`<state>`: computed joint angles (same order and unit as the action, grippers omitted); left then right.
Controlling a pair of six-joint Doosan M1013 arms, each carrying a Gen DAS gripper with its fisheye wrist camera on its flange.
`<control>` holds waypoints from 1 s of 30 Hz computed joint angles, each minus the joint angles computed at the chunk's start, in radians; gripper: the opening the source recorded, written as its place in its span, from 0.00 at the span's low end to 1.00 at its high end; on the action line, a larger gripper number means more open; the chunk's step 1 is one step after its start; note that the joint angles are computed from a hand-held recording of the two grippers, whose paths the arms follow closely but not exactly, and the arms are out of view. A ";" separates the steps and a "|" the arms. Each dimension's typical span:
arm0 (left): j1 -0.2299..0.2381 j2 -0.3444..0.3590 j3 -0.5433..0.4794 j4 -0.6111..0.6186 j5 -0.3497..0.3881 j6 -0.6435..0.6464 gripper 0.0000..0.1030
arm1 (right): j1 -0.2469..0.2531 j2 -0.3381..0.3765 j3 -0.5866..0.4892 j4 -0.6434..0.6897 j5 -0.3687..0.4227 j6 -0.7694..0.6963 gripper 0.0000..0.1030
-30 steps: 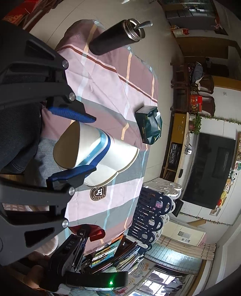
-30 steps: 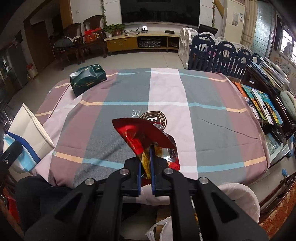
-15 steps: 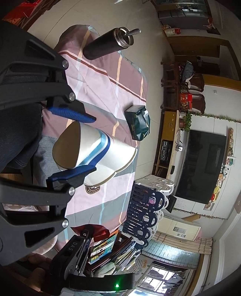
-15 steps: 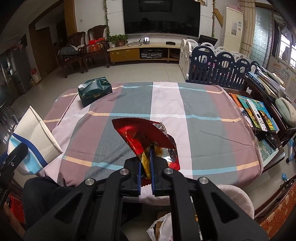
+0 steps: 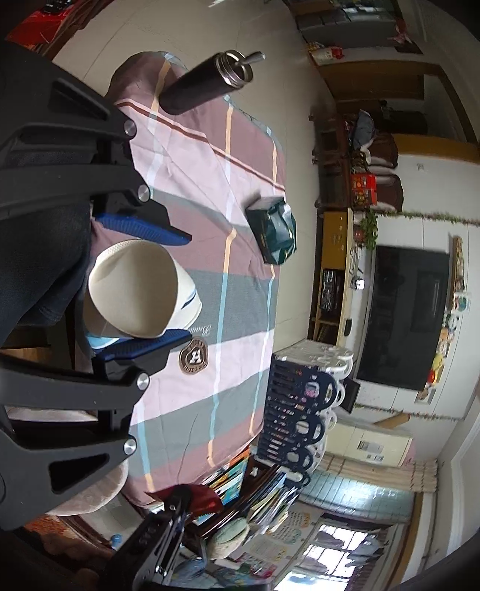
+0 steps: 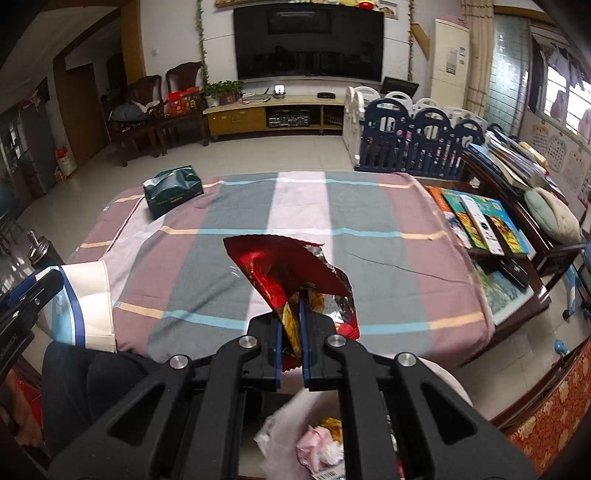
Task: Collect trash
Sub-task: 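Carry the red wrapper and white paper cup toward the wastebasket, then lower the cup and wrapper into the wastebasket and open both grippers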
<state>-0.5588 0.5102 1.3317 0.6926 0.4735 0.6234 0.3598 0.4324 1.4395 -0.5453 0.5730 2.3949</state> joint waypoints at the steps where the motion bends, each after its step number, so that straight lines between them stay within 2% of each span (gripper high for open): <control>1: -0.007 0.001 -0.004 -0.013 0.001 0.028 0.46 | -0.008 -0.023 0.031 -0.024 -0.008 0.027 0.08; 6: -0.057 0.012 -0.025 -0.071 -0.008 0.176 0.46 | -0.040 -0.112 0.151 -0.104 -0.037 0.140 0.08; 9: -0.083 0.017 -0.035 -0.160 -0.037 0.293 0.46 | -0.058 -0.159 0.212 -0.103 -0.048 0.155 0.08; 13: -0.116 0.034 -0.060 -0.384 -0.032 0.564 0.46 | -0.075 -0.204 0.288 -0.087 -0.059 0.167 0.08; 16: -0.138 0.053 -0.084 -0.573 0.007 0.781 0.46 | -0.090 -0.227 0.333 -0.090 -0.069 0.204 0.08; 20: -0.169 0.072 -0.095 -0.620 0.045 0.887 0.46 | -0.119 -0.261 0.377 -0.049 -0.118 0.207 0.08; 22: -0.178 0.081 -0.101 -0.636 0.058 0.921 0.46 | -0.121 -0.271 0.390 -0.071 -0.123 0.224 0.08; 30: -0.198 0.148 -0.163 -0.652 0.138 0.989 0.46 | -0.136 -0.273 0.411 0.000 -0.144 0.168 0.08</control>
